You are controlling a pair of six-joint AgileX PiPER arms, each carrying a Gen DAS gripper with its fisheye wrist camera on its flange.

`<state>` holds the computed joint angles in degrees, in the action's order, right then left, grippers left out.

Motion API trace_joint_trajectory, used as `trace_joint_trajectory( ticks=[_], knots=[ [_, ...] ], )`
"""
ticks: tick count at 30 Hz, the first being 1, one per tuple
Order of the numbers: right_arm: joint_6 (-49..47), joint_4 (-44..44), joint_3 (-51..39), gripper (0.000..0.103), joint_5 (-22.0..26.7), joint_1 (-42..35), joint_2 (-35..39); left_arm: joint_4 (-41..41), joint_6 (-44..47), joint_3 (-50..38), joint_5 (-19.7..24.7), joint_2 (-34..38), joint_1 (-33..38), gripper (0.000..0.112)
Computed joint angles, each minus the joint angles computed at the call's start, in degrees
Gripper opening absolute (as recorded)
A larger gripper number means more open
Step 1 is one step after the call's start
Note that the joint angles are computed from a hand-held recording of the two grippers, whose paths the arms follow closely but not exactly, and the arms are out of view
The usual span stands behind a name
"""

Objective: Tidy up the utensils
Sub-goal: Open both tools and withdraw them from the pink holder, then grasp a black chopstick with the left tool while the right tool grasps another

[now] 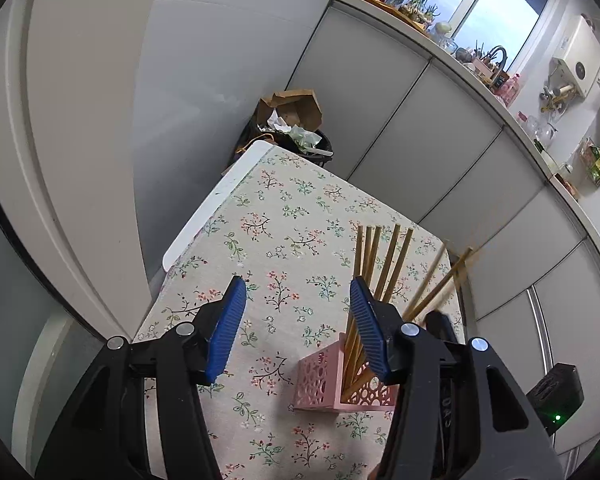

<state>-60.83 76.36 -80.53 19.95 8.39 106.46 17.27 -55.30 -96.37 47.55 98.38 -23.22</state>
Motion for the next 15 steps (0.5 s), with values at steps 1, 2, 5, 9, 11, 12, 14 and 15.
trace_joint_trajectory(
  ticks=[1, 2, 5, 9, 11, 12, 14, 15],
  knots=[
    [4.46, -5.08, -1.42, 0.016, 1.92, -0.94, -0.06, -0.05, 0.22, -0.08, -0.04, -0.15, -0.20, 0.051],
    [7.20, -7.87, -2.76, 0.016, 3.51, -2.00, -0.18, -0.22, 0.59, 0.00, -0.37, -0.19, -0.11, 0.051],
    [13.75, -12.46, -6.73, 0.017, 8.12, -5.59, -0.28, 0.22, 0.88, -0.56, -0.42, -0.17, -0.93, 0.051],
    [23.91, -19.40, -14.59, 0.022, 16.50, -11.94, 0.42, -0.33, 1.89, -2.00, 0.05, 0.55, -1.98, 0.051],
    [28.93, -23.52, -19.18, 0.026, 20.73, -14.57, 1.44, -0.08, 2.20, -3.05, 0.29, 0.79, -2.90, 0.051],
    [32.24, -26.32, -22.69, 0.026, 23.52, -16.41, 2.53, 0.51, 2.32, -3.76, 0.61, 0.94, -3.68, 0.051],
    [34.39, -26.79, -26.45, 0.027, 26.79, -19.68, 3.98, 1.94, 3.01, -5.78, 1.67, 1.55, -5.62, 0.051],
    [35.32, -26.29, -28.41, 0.027, 28.57, -22.00, 4.97, 2.76, 3.38, -7.15, 2.37, 2.10, -6.77, 0.051]
  ],
)
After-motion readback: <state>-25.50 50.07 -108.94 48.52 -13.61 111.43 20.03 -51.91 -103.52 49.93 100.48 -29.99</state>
